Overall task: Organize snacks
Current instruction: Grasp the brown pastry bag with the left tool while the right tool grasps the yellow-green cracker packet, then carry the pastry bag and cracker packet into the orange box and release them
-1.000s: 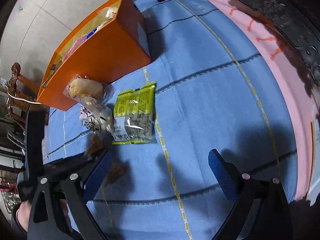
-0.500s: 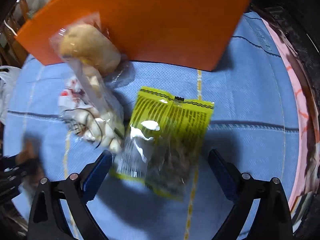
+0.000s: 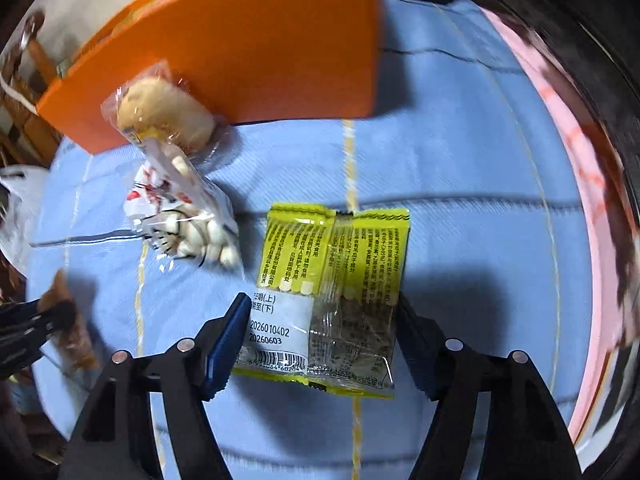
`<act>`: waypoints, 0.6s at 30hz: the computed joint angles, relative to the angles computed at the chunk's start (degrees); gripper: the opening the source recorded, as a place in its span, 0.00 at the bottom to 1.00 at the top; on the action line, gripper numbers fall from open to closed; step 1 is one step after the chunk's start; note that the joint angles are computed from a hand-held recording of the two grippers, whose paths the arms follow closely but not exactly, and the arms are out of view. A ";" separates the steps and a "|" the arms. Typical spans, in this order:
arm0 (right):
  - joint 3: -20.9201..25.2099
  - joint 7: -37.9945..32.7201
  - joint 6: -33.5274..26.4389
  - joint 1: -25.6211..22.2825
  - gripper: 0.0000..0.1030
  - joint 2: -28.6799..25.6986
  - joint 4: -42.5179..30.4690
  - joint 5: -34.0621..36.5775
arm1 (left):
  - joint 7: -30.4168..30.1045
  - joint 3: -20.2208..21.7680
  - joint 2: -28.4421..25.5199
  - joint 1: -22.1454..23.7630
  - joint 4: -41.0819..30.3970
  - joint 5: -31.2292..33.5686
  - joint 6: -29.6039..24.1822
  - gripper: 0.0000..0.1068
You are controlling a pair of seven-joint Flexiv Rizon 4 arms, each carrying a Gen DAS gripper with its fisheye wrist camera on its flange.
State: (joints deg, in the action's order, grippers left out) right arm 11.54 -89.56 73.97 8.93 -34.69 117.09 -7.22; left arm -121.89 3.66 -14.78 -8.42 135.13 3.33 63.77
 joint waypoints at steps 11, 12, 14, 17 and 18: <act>13.53 -13.81 -18.19 -17.84 0.42 5.84 -8.19 26.82 | -0.73 -0.95 3.85 -0.54 -0.69 2.14 -1.78 0.40; 12.55 -14.25 -19.08 -16.50 0.43 6.02 -8.23 25.87 | -0.79 -0.86 4.05 -0.55 -1.08 2.61 -1.84 0.40; 7.61 -13.00 -17.41 -9.72 0.49 6.19 -5.89 18.60 | -1.78 -0.49 3.91 -0.68 -2.04 4.06 -2.84 0.40; 2.73 -12.69 -16.67 -3.69 0.71 6.67 -3.01 12.01 | -1.08 -1.16 2.69 0.01 -2.08 2.12 -2.65 0.40; 1.11 -12.38 -15.41 -2.09 0.76 7.60 -0.87 9.38 | -0.93 -1.14 2.74 0.04 -2.00 1.84 -2.92 0.40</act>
